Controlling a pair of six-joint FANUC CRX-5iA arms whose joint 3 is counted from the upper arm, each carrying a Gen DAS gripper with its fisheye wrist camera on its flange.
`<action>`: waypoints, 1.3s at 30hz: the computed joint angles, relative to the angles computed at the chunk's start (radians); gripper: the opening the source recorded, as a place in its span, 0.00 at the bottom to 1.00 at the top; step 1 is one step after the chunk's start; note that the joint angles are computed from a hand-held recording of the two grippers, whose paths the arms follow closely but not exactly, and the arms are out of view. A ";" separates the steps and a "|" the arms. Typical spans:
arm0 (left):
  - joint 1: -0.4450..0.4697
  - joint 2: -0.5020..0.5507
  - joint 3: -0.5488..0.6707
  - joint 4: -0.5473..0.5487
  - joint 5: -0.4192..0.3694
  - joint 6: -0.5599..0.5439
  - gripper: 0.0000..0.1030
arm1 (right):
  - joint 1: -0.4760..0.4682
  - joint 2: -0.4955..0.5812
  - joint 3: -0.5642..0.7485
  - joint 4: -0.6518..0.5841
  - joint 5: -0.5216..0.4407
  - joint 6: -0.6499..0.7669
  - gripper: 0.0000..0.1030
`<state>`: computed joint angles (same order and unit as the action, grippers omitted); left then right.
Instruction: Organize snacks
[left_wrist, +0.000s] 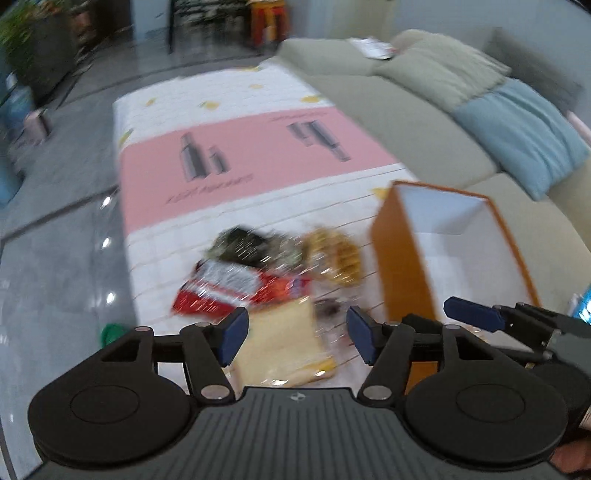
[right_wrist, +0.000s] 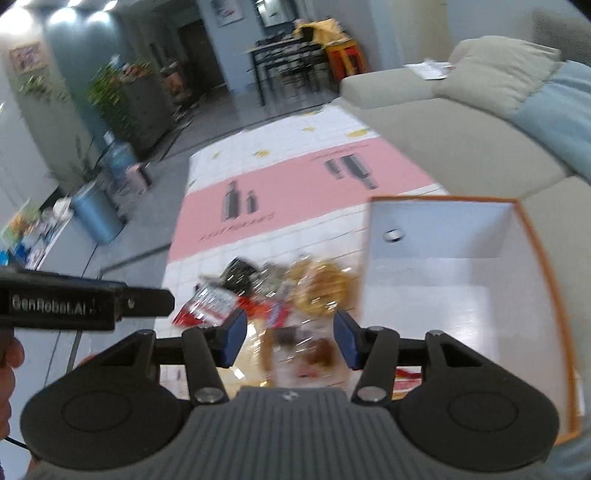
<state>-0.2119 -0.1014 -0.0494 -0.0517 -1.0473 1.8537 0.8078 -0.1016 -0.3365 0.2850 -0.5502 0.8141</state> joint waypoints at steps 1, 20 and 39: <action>0.015 -0.002 -0.015 0.007 0.003 0.001 0.70 | 0.015 0.022 0.007 0.014 -0.002 0.001 0.49; 0.197 0.047 -0.218 0.154 0.070 -0.053 0.34 | -0.035 0.371 0.342 -0.375 -0.216 0.364 0.61; 0.184 0.134 -0.173 0.111 0.013 -0.016 0.28 | -0.088 0.462 0.416 -0.574 -0.164 0.508 0.81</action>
